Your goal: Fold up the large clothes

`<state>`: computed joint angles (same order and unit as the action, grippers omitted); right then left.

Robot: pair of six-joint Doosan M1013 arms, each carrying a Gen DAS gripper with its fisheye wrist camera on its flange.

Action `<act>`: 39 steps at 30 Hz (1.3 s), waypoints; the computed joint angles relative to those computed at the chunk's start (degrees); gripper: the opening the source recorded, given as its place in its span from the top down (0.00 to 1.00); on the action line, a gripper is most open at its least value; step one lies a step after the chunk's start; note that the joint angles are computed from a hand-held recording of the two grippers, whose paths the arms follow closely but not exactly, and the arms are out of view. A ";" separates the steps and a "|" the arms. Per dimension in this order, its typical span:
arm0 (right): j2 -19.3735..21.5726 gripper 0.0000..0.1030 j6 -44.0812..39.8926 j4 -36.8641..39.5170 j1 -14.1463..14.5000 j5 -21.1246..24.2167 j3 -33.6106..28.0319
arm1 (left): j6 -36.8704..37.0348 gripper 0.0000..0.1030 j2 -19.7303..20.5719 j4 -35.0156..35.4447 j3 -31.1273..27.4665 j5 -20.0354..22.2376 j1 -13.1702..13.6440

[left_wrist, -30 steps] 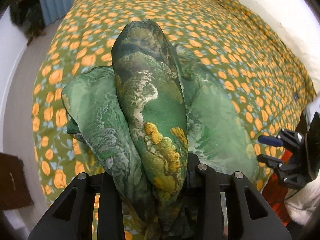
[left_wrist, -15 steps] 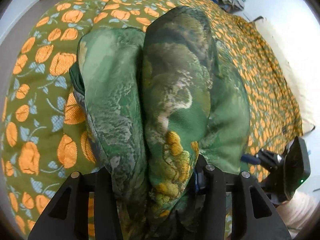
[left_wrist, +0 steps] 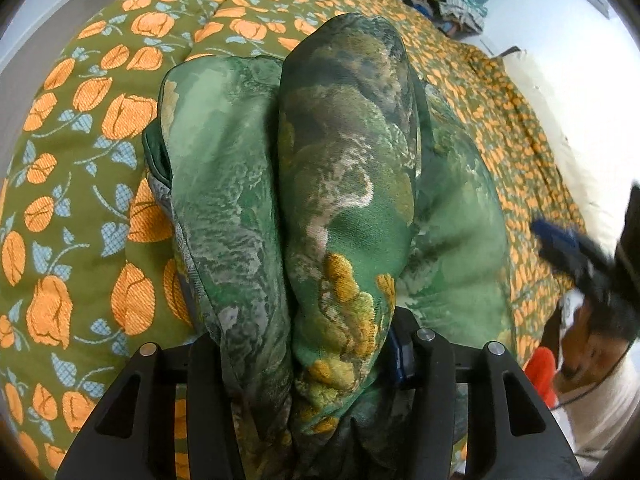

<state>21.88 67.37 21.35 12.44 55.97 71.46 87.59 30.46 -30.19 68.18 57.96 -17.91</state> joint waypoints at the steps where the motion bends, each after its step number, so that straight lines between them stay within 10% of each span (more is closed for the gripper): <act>1: 1.15 0.67 0.85 -0.41 0.23 0.82 -1.46 | 0.40 0.50 -0.16 -0.11 0.30 -0.18 0.08; 12: 9.75 0.67 8.40 -8.33 2.19 12.21 -9.24 | 2.95 0.50 -0.96 -5.50 4.31 -3.36 1.61; 19: 12.80 0.64 -0.16 11.74 2.35 11.59 -16.85 | 4.78 0.48 -1.87 -8.64 6.42 -4.88 2.18; 25: 19.92 0.64 3.47 4.10 5.99 17.80 -24.72 | 4.94 0.28 -2.53 -13.84 6.78 -1.00 4.37; 28: 20.11 0.65 3.22 0.86 6.92 16.01 -24.10 | 3.55 0.10 -4.87 -10.51 8.84 -2.11 5.03; 39: 18.93 0.65 0.60 -3.03 8.34 6.75 -19.28 | 1.02 0.12 -4.80 -7.72 9.62 -0.44 4.11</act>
<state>40.82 67.97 18.32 20.78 62.71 52.18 88.61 25.65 -37.91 77.80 57.52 -13.80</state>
